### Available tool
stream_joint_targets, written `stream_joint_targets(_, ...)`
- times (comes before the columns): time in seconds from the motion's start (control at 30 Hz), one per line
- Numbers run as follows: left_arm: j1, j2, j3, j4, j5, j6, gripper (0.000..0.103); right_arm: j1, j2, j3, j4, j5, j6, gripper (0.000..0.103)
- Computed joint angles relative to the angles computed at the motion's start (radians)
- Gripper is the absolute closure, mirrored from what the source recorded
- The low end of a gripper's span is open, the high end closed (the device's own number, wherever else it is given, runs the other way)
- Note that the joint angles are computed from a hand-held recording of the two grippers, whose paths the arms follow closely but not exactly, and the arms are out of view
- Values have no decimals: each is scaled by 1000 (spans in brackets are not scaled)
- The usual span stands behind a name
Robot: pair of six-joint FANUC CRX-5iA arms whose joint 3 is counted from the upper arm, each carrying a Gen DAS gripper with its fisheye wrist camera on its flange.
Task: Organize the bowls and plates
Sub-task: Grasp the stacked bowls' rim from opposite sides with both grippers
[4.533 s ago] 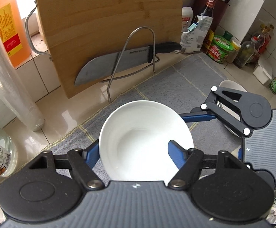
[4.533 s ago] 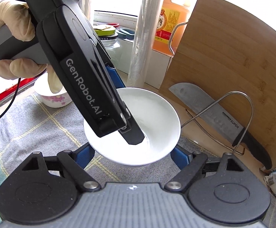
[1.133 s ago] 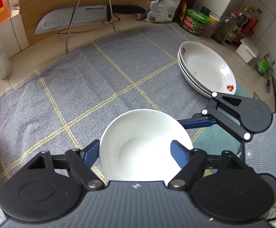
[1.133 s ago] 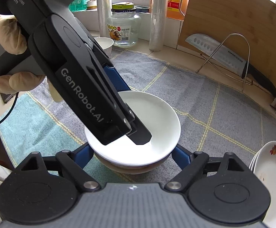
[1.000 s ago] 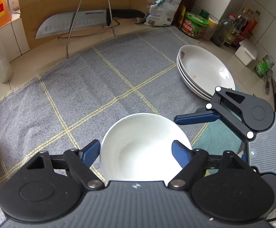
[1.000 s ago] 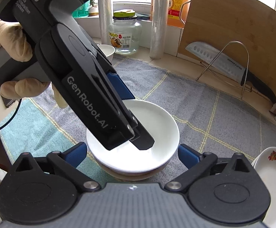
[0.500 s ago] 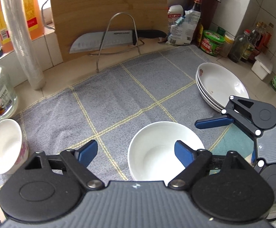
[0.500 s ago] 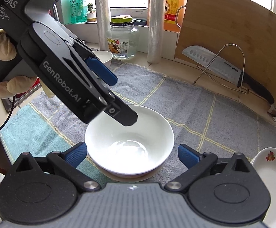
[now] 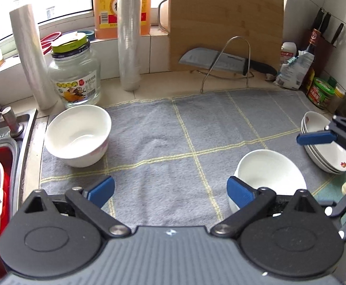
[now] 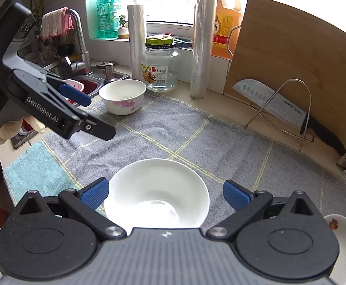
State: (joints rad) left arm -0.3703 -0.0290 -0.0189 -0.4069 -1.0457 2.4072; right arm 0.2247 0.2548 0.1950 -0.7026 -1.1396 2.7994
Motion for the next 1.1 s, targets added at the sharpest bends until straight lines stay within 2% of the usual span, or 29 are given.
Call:
stream_joint_targets(0.17, 73, -107, -125, 45, 30, -184, 3, 79, -36, -41, 37, 66, -31, 0)
stream_joint_targets(0.27, 161, -192, -225, 117, 99, -384, 3, 148, -60, -77, 74, 126, -76, 0)
stream_joint_targets(0.33, 240, -249, -295, 202, 143, -561, 3, 211, -73, -102, 134, 183, -133, 0)
stream_joint_targets(0.47, 417, -325, -413, 418, 188, -906, 3, 301, -60, -101, 210, 232, -177, 0)
stream_joint_targets(0.57, 516, -343, -464, 544, 207, -1074, 3, 344, -31, -69, 249, 238, -207, 0)
stream_joint_targets(0.73, 588, -317, -475, 604, 239, -1222, 4, 377, 54, 38, 265, 168, -175, 0)
stream_joint_targets(0.87, 631, -256, -464, 657, 233, -1343, 4, 400, 154, 145, 279, 103, -165, 0)
stream_joint_targets(0.97, 628, -202, -434, 628, 234, -1358, 6, 413, 228, 222, 297, 48, -177, 0)
stream_joint_targets(1.1, 642, -156, -435, 663, 246, -1426, 9, 430, 302, 296, 323, 3, -168, 1)
